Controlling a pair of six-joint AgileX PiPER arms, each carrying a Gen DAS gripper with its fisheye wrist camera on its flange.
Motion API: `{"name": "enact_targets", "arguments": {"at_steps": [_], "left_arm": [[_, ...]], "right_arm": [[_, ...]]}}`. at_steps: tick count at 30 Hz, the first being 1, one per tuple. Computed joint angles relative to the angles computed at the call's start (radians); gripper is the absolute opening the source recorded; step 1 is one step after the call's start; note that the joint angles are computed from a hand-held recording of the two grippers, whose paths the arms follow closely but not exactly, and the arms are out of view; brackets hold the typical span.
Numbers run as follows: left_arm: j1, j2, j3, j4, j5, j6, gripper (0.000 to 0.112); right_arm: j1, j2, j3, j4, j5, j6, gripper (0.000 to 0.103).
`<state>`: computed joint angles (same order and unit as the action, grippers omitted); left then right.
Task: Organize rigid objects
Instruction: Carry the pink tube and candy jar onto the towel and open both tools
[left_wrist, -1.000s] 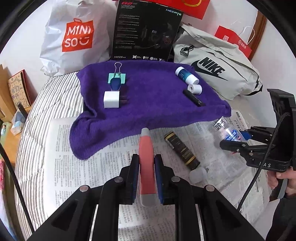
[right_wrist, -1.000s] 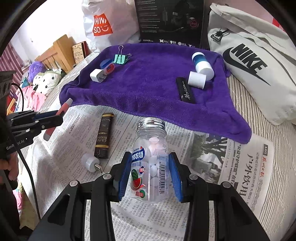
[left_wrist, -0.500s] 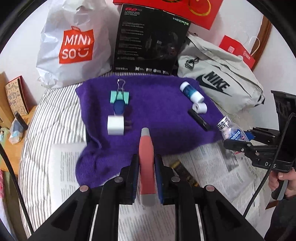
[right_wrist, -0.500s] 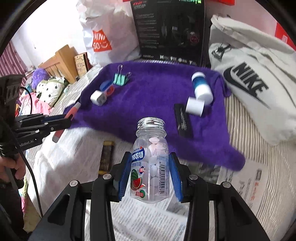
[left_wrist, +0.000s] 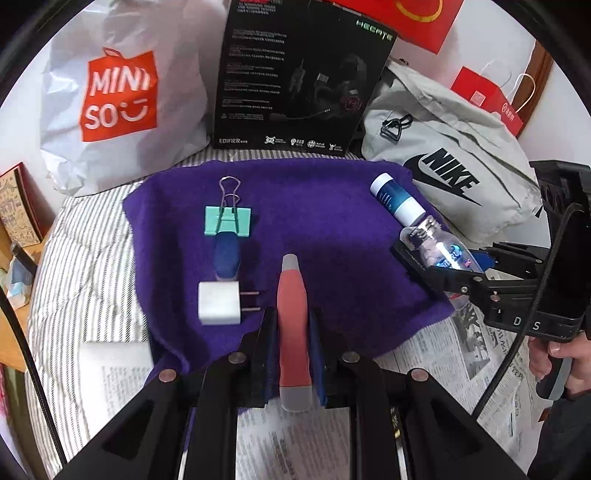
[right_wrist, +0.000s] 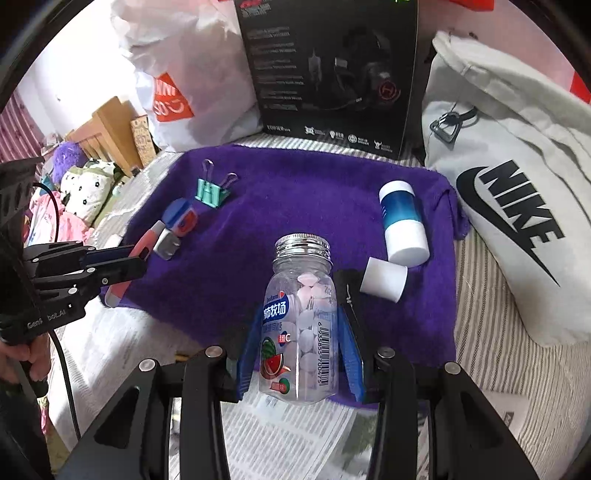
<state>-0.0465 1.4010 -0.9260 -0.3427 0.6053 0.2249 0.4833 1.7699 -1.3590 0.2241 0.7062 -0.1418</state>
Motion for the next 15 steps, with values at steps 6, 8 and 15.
{"name": "enact_targets", "arguments": {"at_steps": [6,8,15], "left_arm": [[-0.026,0.085,-0.046,-0.016,-0.022,-0.006,0.017],[-0.033,0.113,-0.059,-0.012,-0.025,-0.009,0.017],[-0.047,0.178,-0.086,0.071,-0.044,-0.073,0.017]], "right_arm": [[-0.007,0.083,-0.072,0.006,0.020,0.001,0.041],[-0.001,0.101,-0.083,0.001,0.024,0.003,0.041],[0.008,0.138,-0.117,-0.025,0.027,0.006,0.041]]}}
